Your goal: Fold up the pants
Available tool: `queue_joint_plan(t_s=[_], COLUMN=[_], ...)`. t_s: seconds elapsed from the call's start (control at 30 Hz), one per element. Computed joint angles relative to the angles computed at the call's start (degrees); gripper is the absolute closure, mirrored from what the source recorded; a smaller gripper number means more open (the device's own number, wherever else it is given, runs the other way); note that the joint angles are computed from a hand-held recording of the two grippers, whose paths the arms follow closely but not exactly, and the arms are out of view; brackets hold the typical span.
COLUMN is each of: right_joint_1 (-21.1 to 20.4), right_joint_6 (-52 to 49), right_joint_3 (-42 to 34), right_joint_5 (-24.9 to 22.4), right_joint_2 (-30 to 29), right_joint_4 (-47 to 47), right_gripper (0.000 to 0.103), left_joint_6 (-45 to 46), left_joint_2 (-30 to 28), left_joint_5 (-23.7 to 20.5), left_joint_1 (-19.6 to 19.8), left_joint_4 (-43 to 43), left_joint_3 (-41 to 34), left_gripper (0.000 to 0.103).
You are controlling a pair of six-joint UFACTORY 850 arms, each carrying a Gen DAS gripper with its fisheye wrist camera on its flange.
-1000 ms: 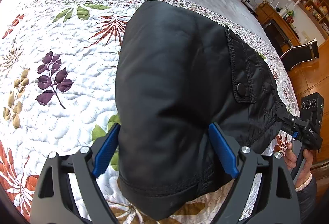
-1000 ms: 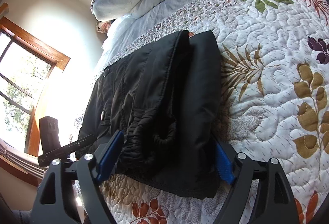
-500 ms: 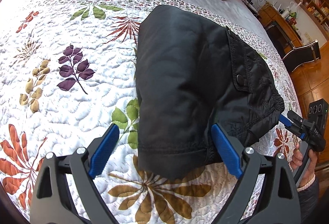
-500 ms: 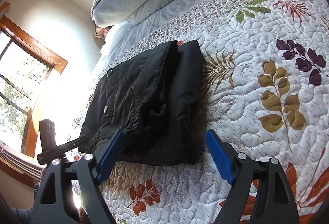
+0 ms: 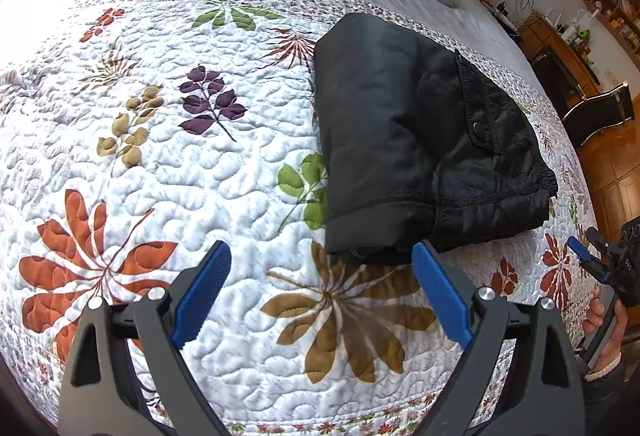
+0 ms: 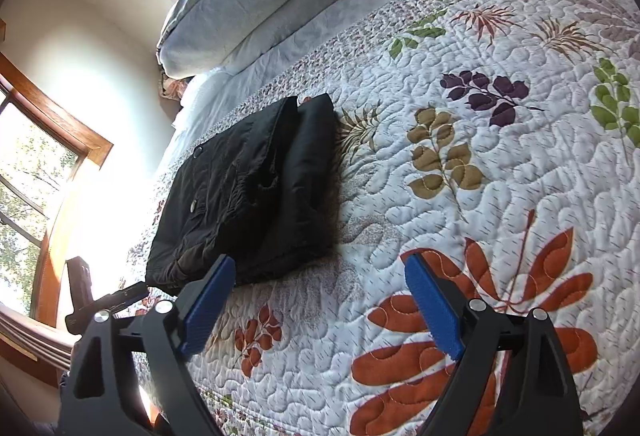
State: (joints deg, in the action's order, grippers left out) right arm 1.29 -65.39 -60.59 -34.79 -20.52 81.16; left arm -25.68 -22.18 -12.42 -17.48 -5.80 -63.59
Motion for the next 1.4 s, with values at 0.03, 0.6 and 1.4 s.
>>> queue_joint_plan(t_s=[0.03, 0.6, 1.4], right_joint_1=[-0.1, 8.1, 20.9], right_joint_6=[0.0, 29.9, 56.9], right_joint_3=[0.9, 11.2, 7.9], right_joint_5=[0.7, 17.6, 20.7], right_joint_2=[1.0, 16.5, 20.3], right_joint_4=[-0.2, -31.7, -56.8], right_gripper=[0.013, 0.003, 0.003], left_joint_6=[-4.1, -34.3, -46.6], left_joint_2=[0.8, 9.5, 13.3], left_joint_5=[-0.2, -4.6, -6.7], left_joint_1=[-0.1, -8.3, -14.0], left_joint_4=[3.8, 29.4, 43.8], left_joint_3=[0.8, 7.9, 5.6], left_gripper=[0.011, 0.003, 0.003])
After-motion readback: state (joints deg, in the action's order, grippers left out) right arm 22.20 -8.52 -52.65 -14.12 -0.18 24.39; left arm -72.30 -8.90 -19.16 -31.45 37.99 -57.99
